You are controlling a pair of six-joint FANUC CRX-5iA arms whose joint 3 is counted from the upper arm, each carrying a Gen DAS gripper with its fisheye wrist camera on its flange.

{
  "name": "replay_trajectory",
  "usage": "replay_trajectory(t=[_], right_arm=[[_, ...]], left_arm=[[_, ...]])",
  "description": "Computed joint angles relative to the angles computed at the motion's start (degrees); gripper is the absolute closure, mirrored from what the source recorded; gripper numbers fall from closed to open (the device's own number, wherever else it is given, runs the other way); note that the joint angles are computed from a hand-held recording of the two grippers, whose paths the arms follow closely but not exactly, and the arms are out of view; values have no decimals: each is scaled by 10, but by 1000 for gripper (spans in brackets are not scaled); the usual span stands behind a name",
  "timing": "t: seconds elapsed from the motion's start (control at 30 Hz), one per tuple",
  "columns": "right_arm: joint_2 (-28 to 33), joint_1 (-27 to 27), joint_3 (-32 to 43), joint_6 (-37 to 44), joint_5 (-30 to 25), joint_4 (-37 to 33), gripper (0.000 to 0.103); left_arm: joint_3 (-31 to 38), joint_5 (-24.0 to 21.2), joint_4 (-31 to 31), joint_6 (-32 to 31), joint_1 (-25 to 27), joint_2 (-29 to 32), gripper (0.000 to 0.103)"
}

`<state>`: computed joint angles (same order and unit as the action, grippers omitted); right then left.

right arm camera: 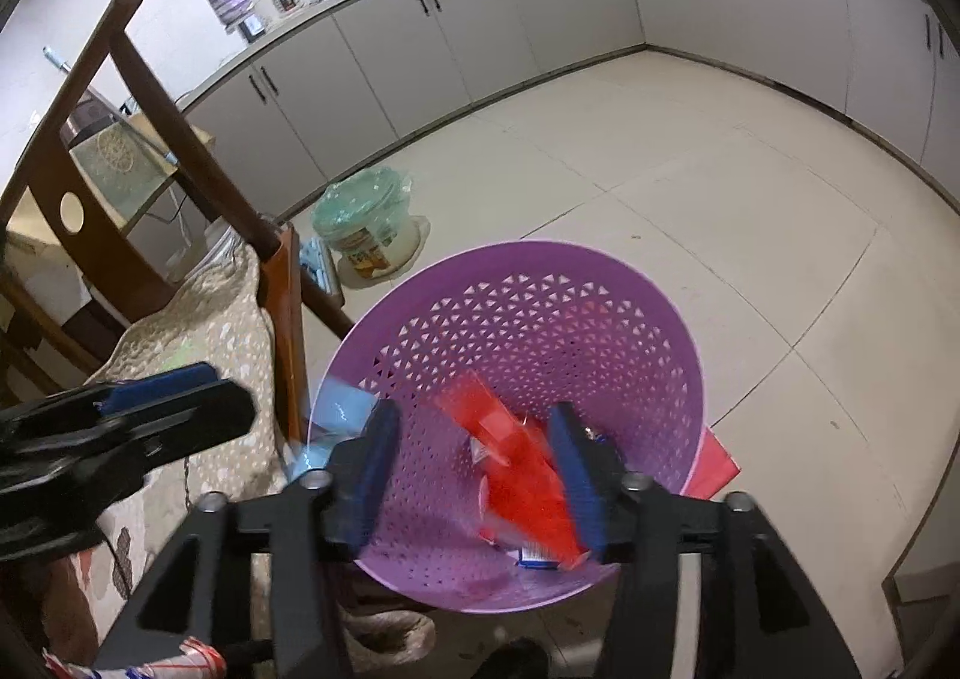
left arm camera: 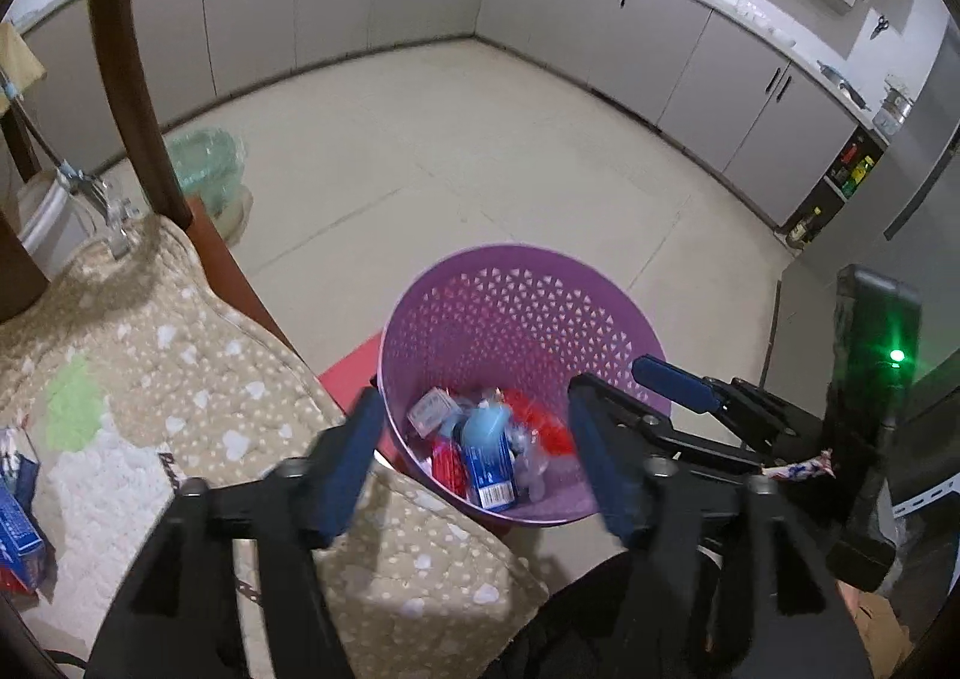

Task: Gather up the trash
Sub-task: 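Carry tape roll and red bag over the purple basket and open both tools, then grasp the red SHUANGXI cigarette box with left tool while right tool grasps blue toothpaste box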

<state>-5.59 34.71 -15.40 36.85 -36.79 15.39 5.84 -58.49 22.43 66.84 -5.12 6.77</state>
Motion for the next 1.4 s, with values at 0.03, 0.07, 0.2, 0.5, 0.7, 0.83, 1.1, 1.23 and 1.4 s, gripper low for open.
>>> replay_trajectory(t=[0.03, 0.07, 0.2, 0.5, 0.7, 0.83, 1.1, 1.23, 1.4], right_arm=[[-1, 1, -3, -8, 2, 7, 41], [-2, 1, -5, -16, 2, 11, 41], [-11, 6, -14, -39, 9, 24, 39], [-18, 31, -8, -27, 24, 23, 32], [-5, 61, 20, 20, 16, 3, 31], [1, 78, 38, 51, 8, -20, 30], [36, 116, 107, 134, -29, -63, 27], [64, 134, 143, 154, -49, -70, 22], [133, 134, 238, 249, -77, -171, 21]], left_arm=[[0, -1, -4, 1, 0, -3, 37], [2, -6, -6, 1, 1, -4, 37], [-13, -15, -23, 14, 12, -31, 37], [-79, -39, -64, 19, 61, -124, 37], [-111, -72, -63, 31, 123, -170, 37], [-138, -81, -54, 27, 187, -209, 37], [-188, -87, -31, -3, 370, -262, 34], [-188, -80, -25, -22, 433, -235, 32], [-160, -36, -8, -41, 459, -152, 32]])
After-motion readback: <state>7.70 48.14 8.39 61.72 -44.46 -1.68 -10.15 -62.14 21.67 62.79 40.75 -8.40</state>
